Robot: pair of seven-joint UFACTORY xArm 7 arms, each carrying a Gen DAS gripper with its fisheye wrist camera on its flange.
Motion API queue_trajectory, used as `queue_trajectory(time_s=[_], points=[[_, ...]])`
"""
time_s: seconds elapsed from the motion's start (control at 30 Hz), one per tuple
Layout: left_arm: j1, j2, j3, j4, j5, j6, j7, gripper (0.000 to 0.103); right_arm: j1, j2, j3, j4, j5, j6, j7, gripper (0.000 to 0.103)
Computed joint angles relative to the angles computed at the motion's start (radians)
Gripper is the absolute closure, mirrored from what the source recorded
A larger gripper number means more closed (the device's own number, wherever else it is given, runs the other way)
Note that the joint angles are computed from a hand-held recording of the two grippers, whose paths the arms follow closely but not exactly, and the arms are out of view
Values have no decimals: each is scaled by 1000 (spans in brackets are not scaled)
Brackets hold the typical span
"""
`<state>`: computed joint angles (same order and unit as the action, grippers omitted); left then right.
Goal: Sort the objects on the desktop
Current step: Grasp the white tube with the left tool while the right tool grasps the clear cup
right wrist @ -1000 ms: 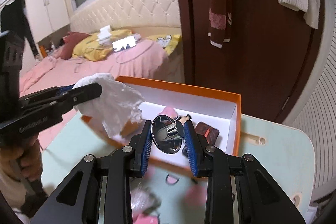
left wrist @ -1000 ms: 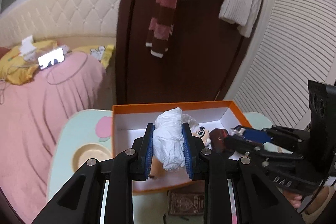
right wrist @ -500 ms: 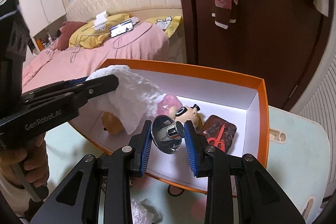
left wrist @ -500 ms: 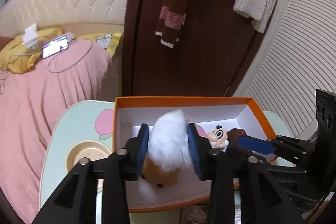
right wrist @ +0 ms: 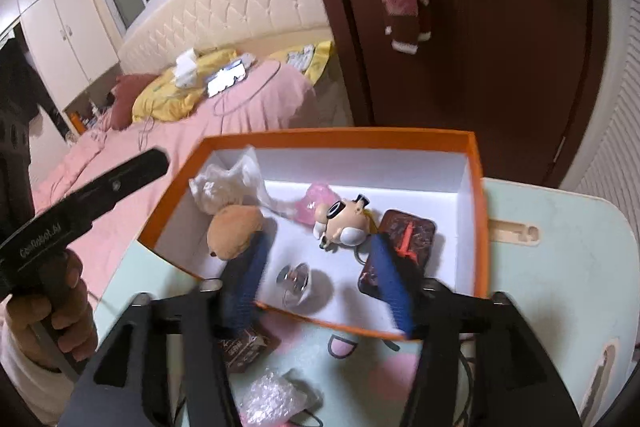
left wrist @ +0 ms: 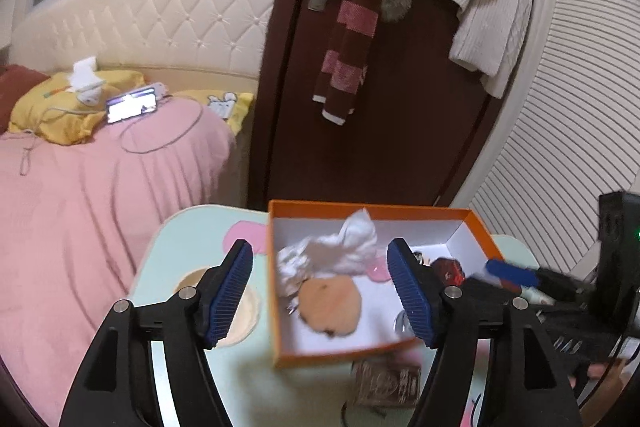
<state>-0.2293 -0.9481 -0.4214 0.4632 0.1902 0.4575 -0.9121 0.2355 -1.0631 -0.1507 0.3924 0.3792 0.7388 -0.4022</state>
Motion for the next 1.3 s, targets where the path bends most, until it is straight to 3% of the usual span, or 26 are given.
queue_trajectory(time_s=[0.27,0.5,0.73,0.93,0.97,1.0,1.1,1.17,1.3], points=[[-120,-178,-13,-51,-43,236,3,34,-30,-210,12,-52,-52,60,-18,35],[-245,-246,-55,-86,-107,386,-27,34,-71,-366,18,-118,-116,229,-17,35],[-381,-196,-61,-112,-178,336,-32,34,-128,-515,18,-176,-157,418,3,35],[-416,-88,-78,-70,-164,316,-10,34,-113,-558,41,-187,-158,440,-15,35],[-420,-72,-78,-64,-162,320,-6,40,-106,-560,44,-190,-157,442,-19,35],[-417,-60,-82,-59,-157,334,-8,55,-99,-562,46,-193,-155,444,-24,35],[-410,-33,-92,-46,-140,371,-18,80,-63,-568,62,-199,-146,460,-43,35],[-415,-48,-84,-58,-140,366,-34,85,-37,-574,71,-204,-140,475,-59,35],[-428,-80,-70,-91,-151,334,-61,85,7,-566,100,-219,-126,476,-80,39]])
